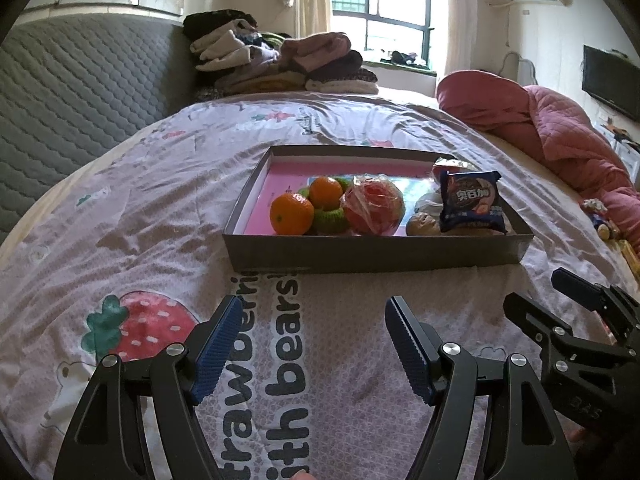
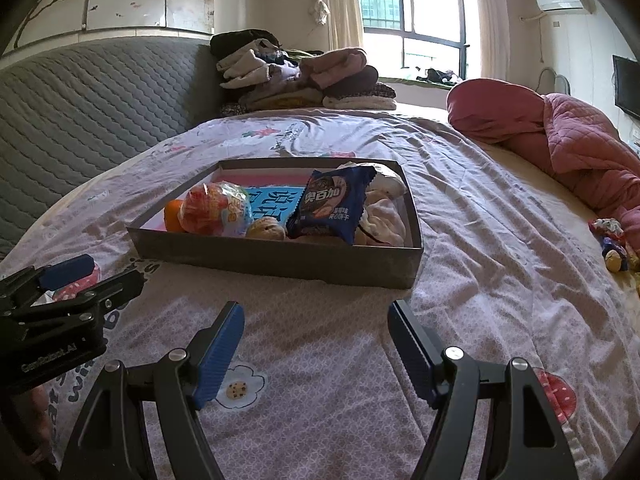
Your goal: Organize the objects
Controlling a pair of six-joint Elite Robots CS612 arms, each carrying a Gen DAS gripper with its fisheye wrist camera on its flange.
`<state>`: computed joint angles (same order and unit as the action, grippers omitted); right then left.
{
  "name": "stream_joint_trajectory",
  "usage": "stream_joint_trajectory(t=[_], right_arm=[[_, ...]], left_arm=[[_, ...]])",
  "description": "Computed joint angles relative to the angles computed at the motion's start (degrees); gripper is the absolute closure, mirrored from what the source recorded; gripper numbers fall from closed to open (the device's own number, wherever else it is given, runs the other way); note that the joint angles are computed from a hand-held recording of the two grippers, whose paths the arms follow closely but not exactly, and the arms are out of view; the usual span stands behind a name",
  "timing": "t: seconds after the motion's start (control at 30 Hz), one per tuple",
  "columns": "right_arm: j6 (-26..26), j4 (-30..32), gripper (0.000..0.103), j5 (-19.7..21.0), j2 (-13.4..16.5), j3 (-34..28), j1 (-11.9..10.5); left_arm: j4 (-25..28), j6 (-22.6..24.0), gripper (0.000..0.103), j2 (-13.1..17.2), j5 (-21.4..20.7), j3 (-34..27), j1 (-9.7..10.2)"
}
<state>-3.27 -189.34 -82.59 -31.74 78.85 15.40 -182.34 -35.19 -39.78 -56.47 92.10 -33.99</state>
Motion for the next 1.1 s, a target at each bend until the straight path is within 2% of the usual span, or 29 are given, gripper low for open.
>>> stream_joint_trajectory(t=[0.3, 0.97, 1.1], right_arm=[[0.06, 0.42, 0.029, -0.27, 0.22, -0.23, 0.05], [-0.48, 1.59, 0.029, 0.38, 0.46, -0.62, 0.15], [-0.39, 1.82, 0.029, 0.6, 0.54, -0.67, 0.11]], left_arm=[[2.2, 0.26, 0.028, 0.4, 0.29, -0.76, -0.01], [2.71, 0.2, 0.028, 0.65, -0.33, -1.13, 0.15], [1.3, 0.78, 0.028, 0.7, -0.88, -0.8, 0.19]])
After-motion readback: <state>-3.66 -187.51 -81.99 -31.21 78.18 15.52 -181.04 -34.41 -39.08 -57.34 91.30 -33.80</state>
